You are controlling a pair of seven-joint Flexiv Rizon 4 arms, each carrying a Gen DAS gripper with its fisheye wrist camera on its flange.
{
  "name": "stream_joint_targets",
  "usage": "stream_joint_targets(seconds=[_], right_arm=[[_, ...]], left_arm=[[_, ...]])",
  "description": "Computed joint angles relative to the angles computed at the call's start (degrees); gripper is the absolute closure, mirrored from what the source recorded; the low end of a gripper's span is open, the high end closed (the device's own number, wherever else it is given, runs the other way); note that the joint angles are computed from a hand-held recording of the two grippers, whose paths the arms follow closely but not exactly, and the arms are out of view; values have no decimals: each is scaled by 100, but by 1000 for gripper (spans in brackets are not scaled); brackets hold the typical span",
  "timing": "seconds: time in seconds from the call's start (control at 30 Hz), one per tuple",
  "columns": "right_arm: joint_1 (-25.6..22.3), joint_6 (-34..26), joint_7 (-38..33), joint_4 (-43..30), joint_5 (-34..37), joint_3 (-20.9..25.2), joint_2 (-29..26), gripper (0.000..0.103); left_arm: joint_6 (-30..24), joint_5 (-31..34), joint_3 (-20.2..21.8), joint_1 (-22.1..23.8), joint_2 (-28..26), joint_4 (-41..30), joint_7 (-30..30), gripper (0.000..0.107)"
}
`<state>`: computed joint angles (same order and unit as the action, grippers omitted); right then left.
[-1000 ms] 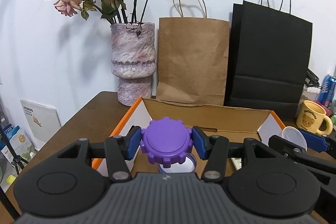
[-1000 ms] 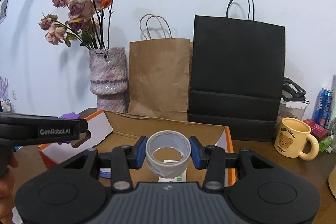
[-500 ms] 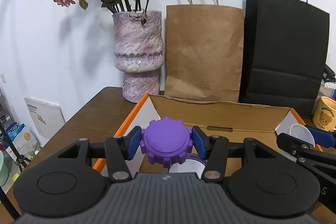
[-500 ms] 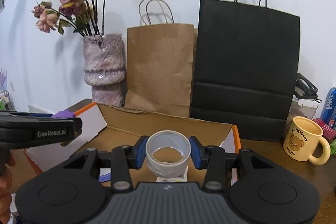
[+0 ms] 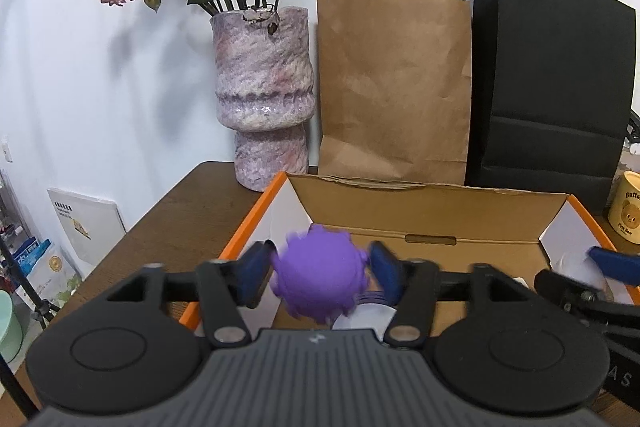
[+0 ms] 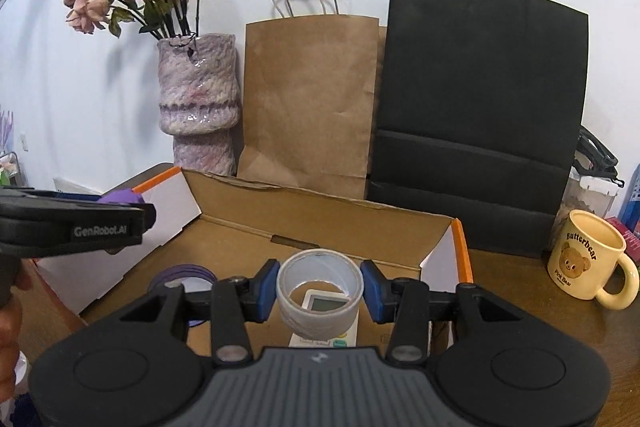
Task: Organize rigid objects
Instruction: 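Open right gripper to drop the tape roll while left gripper releases the purple cap, then withdraw both grippers from the box back over the table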
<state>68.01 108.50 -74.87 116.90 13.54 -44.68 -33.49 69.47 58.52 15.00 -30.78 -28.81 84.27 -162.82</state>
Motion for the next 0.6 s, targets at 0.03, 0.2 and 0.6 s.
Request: stream_joint_targets(seconds=[0.03, 0.2, 0.6], right_arm=[[61, -19, 24, -4, 41, -81, -37, 29], [319, 51, 92, -1, 214, -442, -260, 0], [390, 77, 119, 30, 240, -526, -292, 0]], left_arm=[[-63, 106, 70, -86, 2, -22, -124, 21], [-265, 540, 80, -197, 64, -77, -529, 4], [-356, 701, -206, -15, 141, -53, -594, 4]])
